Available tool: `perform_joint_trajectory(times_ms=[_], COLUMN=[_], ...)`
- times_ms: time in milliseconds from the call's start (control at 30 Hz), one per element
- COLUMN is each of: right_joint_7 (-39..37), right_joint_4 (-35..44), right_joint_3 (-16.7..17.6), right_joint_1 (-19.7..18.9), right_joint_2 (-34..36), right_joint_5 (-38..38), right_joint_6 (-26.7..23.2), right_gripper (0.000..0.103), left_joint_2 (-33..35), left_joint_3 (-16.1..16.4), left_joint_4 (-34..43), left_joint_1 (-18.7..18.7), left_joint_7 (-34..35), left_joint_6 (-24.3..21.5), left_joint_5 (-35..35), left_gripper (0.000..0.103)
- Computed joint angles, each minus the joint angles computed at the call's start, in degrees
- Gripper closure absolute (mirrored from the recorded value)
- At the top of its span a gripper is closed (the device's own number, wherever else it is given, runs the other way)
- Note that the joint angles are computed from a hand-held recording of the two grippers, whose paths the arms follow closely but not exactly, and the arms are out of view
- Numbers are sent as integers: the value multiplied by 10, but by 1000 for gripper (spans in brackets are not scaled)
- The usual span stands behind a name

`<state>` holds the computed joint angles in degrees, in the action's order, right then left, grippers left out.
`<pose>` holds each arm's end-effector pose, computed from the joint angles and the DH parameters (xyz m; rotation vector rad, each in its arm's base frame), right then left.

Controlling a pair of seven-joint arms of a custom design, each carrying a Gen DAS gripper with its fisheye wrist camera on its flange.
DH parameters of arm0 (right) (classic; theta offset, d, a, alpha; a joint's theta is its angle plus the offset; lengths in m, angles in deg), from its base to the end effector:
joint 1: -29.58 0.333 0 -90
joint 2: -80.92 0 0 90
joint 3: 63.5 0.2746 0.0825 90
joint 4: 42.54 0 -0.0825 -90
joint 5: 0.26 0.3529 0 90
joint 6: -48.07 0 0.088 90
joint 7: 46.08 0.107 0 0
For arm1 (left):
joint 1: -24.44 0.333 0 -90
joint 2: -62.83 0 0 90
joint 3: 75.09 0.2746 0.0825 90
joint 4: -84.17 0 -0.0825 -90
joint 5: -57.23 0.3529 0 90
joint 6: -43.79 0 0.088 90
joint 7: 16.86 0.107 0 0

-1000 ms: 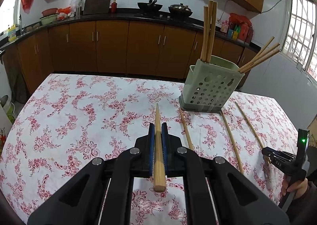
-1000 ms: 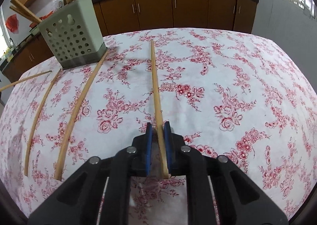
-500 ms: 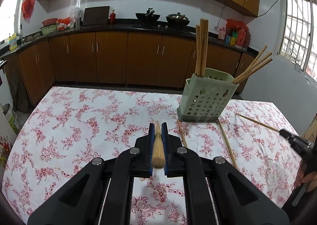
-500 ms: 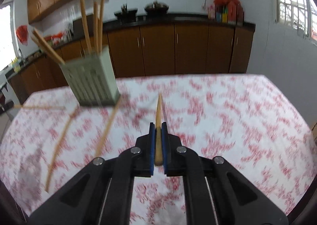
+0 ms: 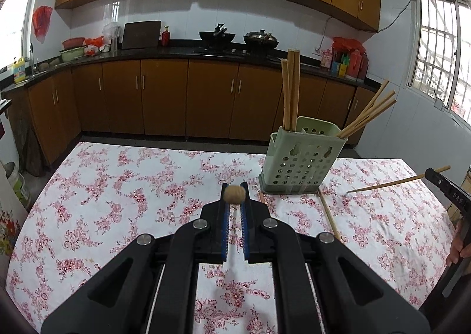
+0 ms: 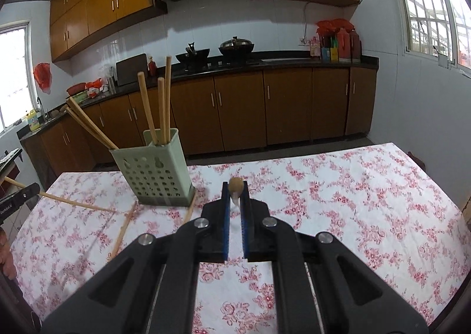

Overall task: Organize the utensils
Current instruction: 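Lift the left tool's chopstick over the green holder while the right tool carries its chopstick there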

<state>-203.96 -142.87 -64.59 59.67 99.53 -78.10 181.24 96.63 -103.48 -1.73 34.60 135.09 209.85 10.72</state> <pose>0.5616 0.2925 0.3987 -1.1007 1.9759 -1.1089 0.6889 -0.1037 0.4112 -1.2663 2.0899 -1.2785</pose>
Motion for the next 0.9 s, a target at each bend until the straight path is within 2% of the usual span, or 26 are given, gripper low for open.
perform_joint_trajectory(times_ms=[233, 367, 533, 733, 833, 900], right_joint_7=[-10, -12, -3, -24, -38, -56], right_joint_4=[19, 38, 87, 189, 248, 289], right_joint_3=[2, 4, 4, -12, -31, -45], right_joint_1=[2, -3, -5, 7, 11, 15], right_joint_2=[-15, -29, -24, 28, 67, 96], right_joint_5=[-26, -56, -101, -126, -113, -95], right_joint_6=[11, 44, 72, 65, 72, 71], right_gripper=[96, 96, 96, 96, 96, 96], left_joint_2=[-10, -25, -39, -24, 14, 58], left_joint_3=[-14, -35, -39, -37, -22, -2], left_joint_4=[2, 10, 35, 102, 172, 243], left_joint_1=[7, 19, 7, -31, -72, -114], left_joint_7=[22, 69, 121, 161, 127, 67], left_joint_6=[-1, -8, -17, -4, 8, 20], left_joint_5=[-9, -48, -106, -172, -155, -106], left_gripper=[96, 96, 96, 96, 96, 96])
